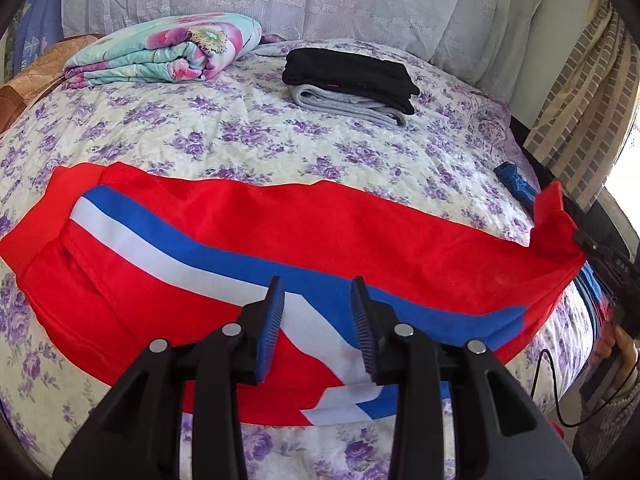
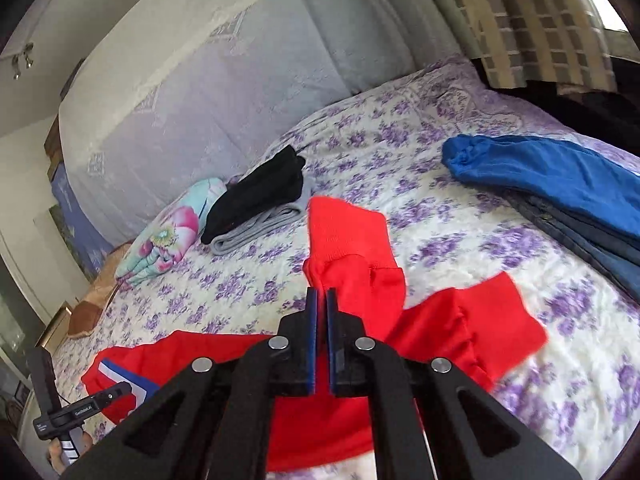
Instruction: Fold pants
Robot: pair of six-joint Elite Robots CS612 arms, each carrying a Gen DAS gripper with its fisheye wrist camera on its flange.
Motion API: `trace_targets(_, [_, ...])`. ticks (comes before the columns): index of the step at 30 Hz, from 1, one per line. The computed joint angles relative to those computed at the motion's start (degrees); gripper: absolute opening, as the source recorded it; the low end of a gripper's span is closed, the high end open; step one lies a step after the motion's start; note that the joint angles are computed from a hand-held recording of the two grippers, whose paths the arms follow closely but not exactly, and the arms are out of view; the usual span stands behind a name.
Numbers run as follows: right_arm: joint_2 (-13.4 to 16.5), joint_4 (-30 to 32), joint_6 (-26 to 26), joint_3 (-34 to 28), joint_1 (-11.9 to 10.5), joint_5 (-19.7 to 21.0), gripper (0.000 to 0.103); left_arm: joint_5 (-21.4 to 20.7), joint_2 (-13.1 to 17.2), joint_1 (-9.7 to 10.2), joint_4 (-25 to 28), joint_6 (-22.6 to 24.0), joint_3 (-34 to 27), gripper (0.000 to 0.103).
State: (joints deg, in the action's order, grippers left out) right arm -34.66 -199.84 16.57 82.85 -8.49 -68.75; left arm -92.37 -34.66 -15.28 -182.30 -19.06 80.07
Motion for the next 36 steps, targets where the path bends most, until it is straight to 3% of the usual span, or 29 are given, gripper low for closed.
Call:
trace_targets(1, [-0.3,-0.3,0.5,1.2,-0.4,-0.7,0.004,-0.2,0.0,-0.07,-0.1,0.1,0.0,0.034])
trace_targets(4, [0.1,6.3,0.8,1.8,-1.4,-1.4,0.004,0.0,0.3,-0.31,0.9,-0.2,-0.2,0.034])
trace_targets(6, [1.0,9.5,4.9,1.6,-2.3,1.9,0.007,0.6,0.4,-0.42,1.9,-0.5,-0.2,0.034])
trace_targets(9, [0.9,5.7,6.7,2.6,-2.9,3.6,0.009,1.8,0.3,-0.46,2.6,-1.1,0.3,0.034])
trace_targets(12, [-0.2,-2.2,6.1,4.9,-2.5,-1.3,0.009,2.8,-0.1,-0.38,2.0,-1.8,1.0,0.034])
trace_targets(14, [-0.8,-5.7,2.4,5.4,-1.9,-3.8,0.009,3.0,-0.3,-0.35,1.2,-2.0,1.3,0.034])
trace_targets(16, [-0.9,-5.9,-1.1,4.6,-1.5,-2.1,0.009,3.2,-0.3,-0.46,0.8,-1.8,1.3,0.034])
trace_targets(20, [0.1,0.5,-4.8,1.8,-0.8,-0.2,0.009,5.0,-0.1,-0.66,1.5,-2.0,1.1,0.037])
trace_targets(22, [0.8,10.1,-6.5,-0.1,-0.5,-1.7,0.01,6.9,0.4,-0.63,4.1,-2.1,0.5,0.039])
trace_targets(23, [1.6,14.5,-6.4,-1.3,-0.8,-1.1,0.008,6.9,0.8,-0.48,4.0,-1.9,0.3,0.039])
trace_targets(25, [2.9,16.1,-4.3,-2.1,-1.9,3.5,0.0,7.6,1.1,-0.56,3.1,-0.3,0.3,0.039])
trace_targets(28, [2.4,16.6,-4.3,-1.9,-1.9,3.2,0.002,8.2,0.8,-0.73,4.0,-1.4,0.2,0.039])
trace_targets(30, [1.8,14.8,-3.7,-1.3,-1.6,3.4,0.007,5.1,0.6,-0.36,3.0,-2.0,0.1,0.039])
trace_targets(34, [0.4,12.3,-10.0,-2.1,-0.2,8.7,0.008,3.8,-0.2,-1.15,-1.4,0.0,1.0,0.039])
trace_targets(36, [0.7,15.5,-14.2,-5.1,1.0,13.4,0.011,2.2,-0.5,-1.52,-2.7,1.8,1.4,0.039])
